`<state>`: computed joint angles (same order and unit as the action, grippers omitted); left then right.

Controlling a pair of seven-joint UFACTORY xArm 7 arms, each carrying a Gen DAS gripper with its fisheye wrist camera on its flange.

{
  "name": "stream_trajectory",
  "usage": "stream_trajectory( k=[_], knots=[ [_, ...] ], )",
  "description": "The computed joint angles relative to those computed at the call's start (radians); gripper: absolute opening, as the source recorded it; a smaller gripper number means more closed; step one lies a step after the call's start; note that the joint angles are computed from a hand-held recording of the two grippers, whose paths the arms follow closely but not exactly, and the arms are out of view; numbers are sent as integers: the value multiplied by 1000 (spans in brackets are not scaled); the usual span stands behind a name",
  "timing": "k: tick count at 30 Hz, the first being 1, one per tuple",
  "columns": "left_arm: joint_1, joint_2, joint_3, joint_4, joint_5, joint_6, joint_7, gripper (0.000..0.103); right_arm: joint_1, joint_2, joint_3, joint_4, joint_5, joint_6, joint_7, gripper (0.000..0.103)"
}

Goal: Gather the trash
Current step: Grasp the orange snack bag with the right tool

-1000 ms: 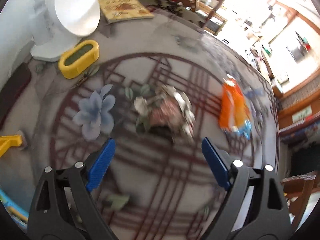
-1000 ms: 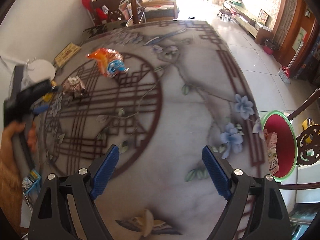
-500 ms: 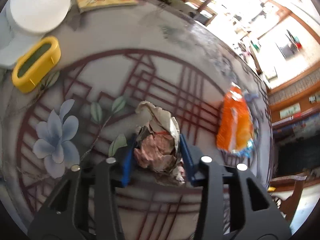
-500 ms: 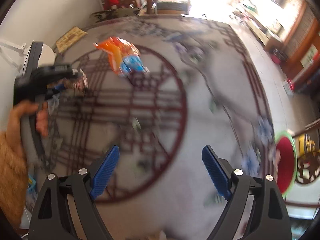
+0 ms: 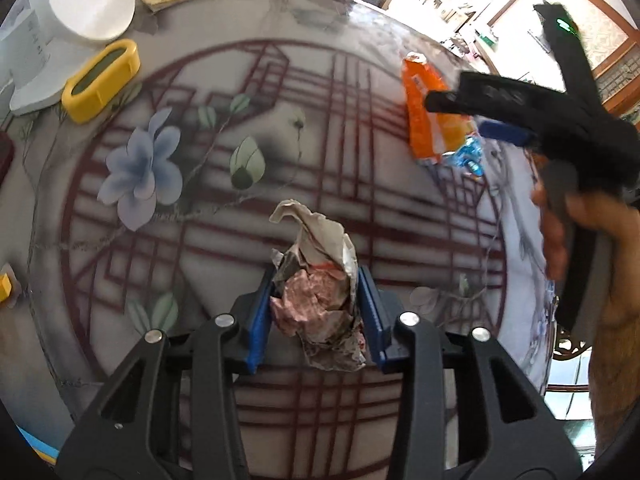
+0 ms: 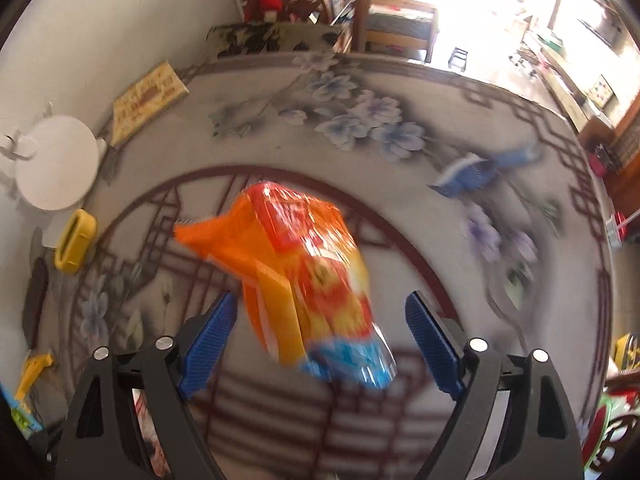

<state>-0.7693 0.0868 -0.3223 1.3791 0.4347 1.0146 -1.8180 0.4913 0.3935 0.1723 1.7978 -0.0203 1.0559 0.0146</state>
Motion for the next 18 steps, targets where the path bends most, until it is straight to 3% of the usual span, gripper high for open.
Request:
stream_trajectory(
  k=[1, 3, 8, 18],
  knots=[
    [3, -6, 2, -11, -1, -9, -6, 40, 4, 30, 1, 33, -2, 24, -2, 83],
    [11, -14, 5, -27, -3, -21, -7, 40, 1, 47, 3, 42, 10, 31, -16, 70],
    [23, -13, 4, -37, -7, -32, -2, 42, -21, -29, 9, -52, 47, -10, -36, 66],
    [-18, 31, 4, 68, 42, 43, 11, 42, -91, -426, 20, -436, 160, -34, -118, 66]
  ],
)
